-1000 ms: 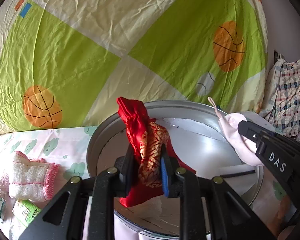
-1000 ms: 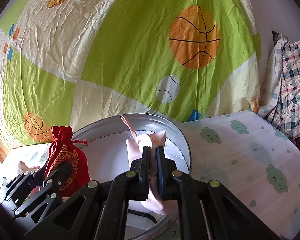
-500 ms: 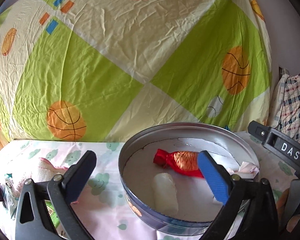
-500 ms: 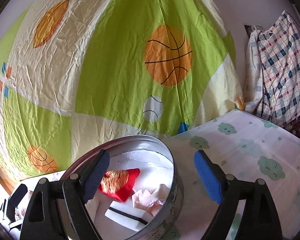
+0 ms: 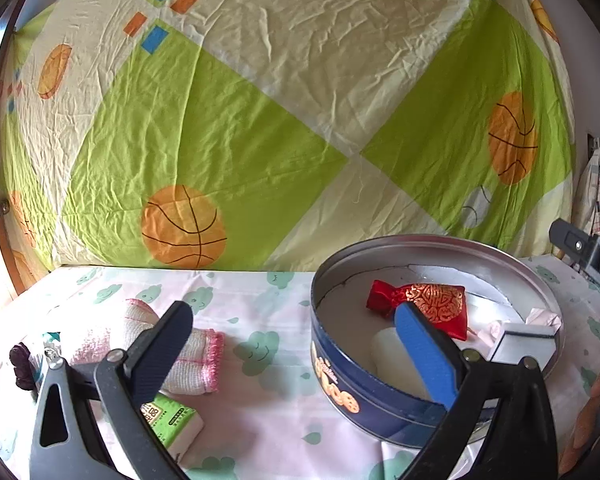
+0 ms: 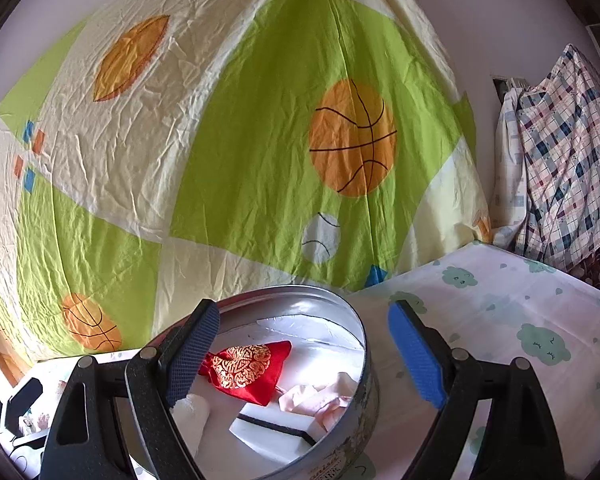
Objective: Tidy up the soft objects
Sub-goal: 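Withdraw both tools from the tin back toward the remaining items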
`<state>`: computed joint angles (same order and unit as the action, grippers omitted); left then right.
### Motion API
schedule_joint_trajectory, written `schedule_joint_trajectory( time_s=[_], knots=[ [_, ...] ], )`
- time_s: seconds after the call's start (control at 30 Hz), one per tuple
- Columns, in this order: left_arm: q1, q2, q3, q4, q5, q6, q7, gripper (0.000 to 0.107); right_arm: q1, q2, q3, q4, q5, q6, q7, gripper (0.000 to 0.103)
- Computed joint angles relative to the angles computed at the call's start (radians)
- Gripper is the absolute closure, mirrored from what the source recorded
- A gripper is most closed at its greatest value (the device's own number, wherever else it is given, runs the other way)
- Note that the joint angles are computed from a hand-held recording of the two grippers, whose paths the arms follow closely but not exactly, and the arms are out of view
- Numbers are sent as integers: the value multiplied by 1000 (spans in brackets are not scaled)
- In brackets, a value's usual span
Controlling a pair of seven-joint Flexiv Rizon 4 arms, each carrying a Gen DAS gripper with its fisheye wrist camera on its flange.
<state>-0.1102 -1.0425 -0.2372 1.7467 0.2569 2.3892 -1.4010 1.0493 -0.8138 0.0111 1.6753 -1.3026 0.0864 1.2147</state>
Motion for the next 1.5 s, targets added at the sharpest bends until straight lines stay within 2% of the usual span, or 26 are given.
schedule_joint_trajectory(
  time_s=[0.23, 0.43, 0.93, 1.5],
  knots=[
    [-8, -4, 35, 12, -27, 54, 25, 4, 8, -14, -5, -27, 5, -4, -31, 15],
    [30, 1, 16, 22, -1, 33, -1, 4, 10, -20, -8, -33, 5, 10, -23, 15],
    [96, 12, 12, 39, 49, 19, -33, 4, 48, -76, -37, -120, 18, 10, -111, 15],
    [226, 5, -13, 0, 148, -35, -79, 4, 91, -135, -65, -221, 52, 36, -98, 15]
  ],
)
